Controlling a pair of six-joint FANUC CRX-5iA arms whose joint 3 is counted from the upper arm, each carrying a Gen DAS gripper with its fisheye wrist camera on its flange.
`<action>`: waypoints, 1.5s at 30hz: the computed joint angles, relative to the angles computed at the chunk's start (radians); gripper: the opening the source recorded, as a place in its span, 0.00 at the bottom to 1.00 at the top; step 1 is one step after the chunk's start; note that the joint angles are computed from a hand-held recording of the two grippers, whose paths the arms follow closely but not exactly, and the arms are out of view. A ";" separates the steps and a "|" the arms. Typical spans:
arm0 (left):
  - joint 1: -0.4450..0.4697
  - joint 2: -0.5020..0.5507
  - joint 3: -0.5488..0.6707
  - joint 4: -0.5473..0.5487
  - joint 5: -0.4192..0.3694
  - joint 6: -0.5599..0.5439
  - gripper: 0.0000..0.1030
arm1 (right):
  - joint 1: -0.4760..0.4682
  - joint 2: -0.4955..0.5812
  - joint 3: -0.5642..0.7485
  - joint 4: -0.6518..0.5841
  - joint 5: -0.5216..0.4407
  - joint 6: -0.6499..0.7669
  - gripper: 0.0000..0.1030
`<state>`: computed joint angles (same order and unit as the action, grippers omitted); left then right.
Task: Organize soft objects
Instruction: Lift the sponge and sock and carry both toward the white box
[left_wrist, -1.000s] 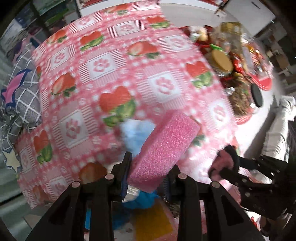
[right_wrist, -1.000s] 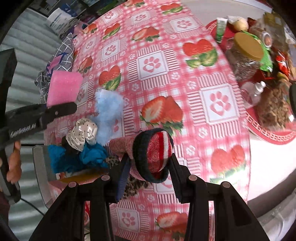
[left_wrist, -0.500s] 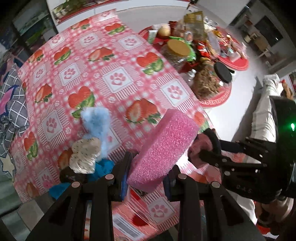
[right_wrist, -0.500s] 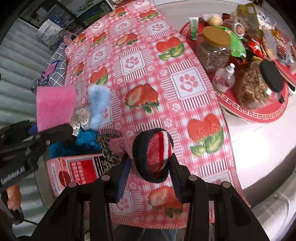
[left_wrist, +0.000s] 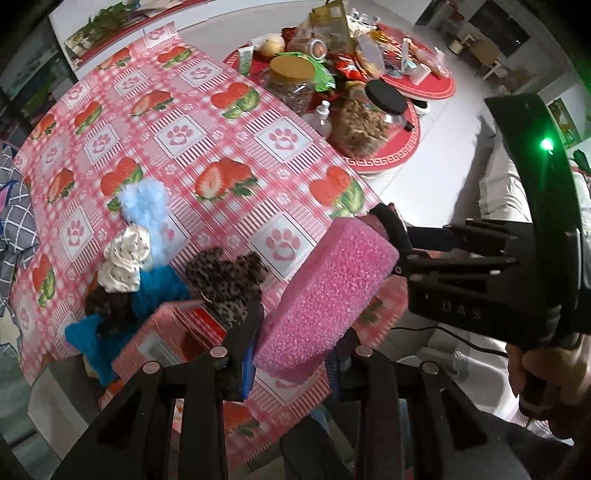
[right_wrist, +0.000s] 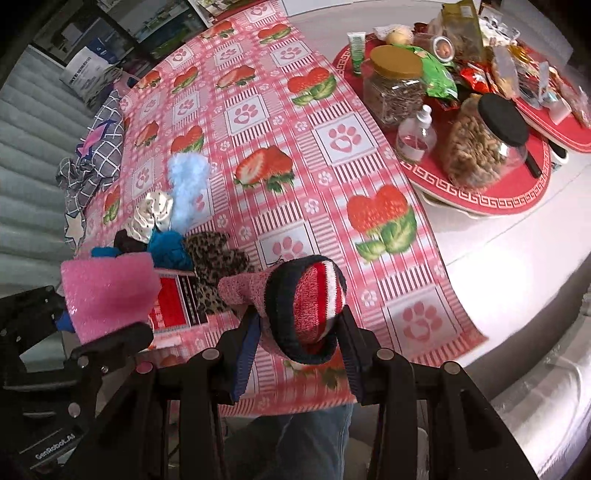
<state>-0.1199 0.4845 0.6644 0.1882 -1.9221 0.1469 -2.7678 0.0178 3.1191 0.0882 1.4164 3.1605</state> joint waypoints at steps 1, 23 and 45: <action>0.005 -0.007 -0.008 0.000 -0.001 -0.010 0.32 | 0.009 -0.003 -0.005 0.001 0.005 -0.014 0.42; 0.218 -0.088 -0.112 -0.051 0.020 -0.216 0.32 | 0.121 -0.179 -0.181 -0.048 0.013 0.042 0.42; 0.364 0.123 0.175 0.041 -0.011 0.112 0.32 | 0.109 -0.498 -0.558 -0.157 0.067 0.460 0.42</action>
<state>0.2441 0.6073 0.8392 0.2291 -1.9331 0.2588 -2.6583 -0.4805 2.5606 -0.0692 1.4829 3.6203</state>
